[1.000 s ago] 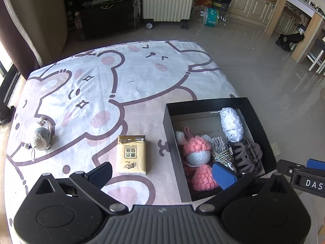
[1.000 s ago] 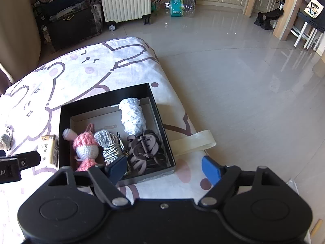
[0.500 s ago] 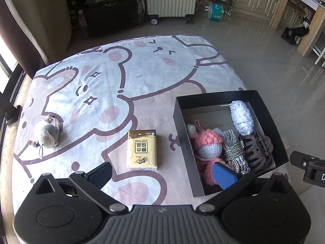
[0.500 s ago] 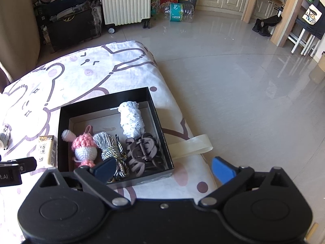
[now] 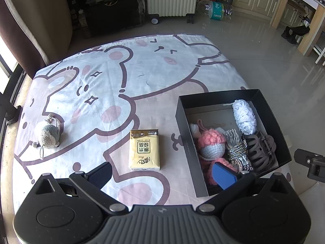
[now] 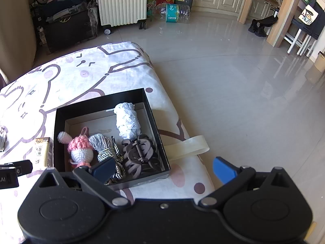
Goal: Organize objects
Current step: 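Withdraw both open grippers from the black box back over the bed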
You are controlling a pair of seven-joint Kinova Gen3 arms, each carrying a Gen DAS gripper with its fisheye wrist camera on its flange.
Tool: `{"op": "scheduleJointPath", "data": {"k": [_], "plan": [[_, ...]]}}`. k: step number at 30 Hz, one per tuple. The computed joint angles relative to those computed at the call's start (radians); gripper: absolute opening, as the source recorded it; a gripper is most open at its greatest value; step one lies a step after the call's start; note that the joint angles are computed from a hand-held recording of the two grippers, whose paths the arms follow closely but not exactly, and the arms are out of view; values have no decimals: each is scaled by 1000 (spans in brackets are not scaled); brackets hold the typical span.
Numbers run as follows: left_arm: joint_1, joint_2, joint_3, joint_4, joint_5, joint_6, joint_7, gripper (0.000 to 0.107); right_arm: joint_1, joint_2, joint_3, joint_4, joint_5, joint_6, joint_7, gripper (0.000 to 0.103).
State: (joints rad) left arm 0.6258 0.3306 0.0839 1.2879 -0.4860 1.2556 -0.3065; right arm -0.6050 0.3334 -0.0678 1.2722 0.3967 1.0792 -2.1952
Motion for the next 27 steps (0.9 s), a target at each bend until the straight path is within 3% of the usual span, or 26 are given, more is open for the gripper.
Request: {"op": "scheduleJointPath", "data": {"k": [15, 27], "plan": [[-30, -42, 4, 69, 3, -30, 22, 103, -20, 17, 1, -23, 5, 12, -18, 103], [-61, -104, 23, 149, -12, -6, 77, 103, -56, 50, -5, -74, -4, 21, -12, 103]]}}
